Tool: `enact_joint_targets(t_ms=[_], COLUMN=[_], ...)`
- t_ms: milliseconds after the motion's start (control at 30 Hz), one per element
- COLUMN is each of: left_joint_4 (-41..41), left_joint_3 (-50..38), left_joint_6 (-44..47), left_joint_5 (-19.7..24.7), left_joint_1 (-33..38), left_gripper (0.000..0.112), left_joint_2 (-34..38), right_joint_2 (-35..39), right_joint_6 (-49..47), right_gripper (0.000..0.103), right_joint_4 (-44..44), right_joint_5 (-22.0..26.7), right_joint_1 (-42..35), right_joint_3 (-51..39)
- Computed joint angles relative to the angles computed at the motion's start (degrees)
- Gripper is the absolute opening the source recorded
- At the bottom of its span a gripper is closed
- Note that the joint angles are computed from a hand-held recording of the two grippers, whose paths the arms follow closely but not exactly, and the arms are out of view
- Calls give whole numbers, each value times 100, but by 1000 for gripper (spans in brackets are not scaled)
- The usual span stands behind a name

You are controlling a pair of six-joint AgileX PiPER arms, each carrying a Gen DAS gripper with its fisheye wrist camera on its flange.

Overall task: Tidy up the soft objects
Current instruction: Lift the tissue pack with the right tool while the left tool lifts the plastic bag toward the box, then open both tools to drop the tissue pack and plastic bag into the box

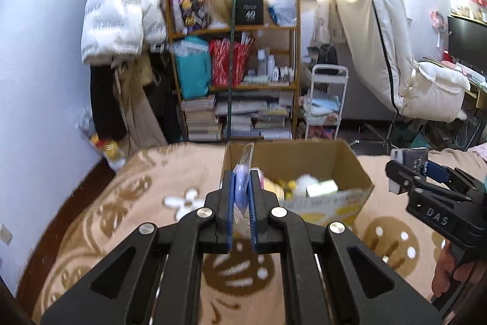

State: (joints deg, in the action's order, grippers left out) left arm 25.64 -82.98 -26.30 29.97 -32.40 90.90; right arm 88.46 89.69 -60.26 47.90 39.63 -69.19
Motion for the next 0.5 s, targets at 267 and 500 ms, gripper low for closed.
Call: enact_joint_targets(t_ms=[267, 500], left_joint_4=[-1214, -2413], left_joint_3=[-990, -1794], left_joint_6=[1188, 2239], left_joint_5=[-253, -156], left_joint_1=[220, 413], left_gripper=[9, 9], left_joint_2=[653, 1369], right_joint_2=[424, 830], right_joint_6=[-397, -827], right_gripper=[68, 68], right_joint_4=[-77, 64], right_joint_5=[-232, -391], right_joint_1=[-365, -669], right_joint_3=[-567, -1015])
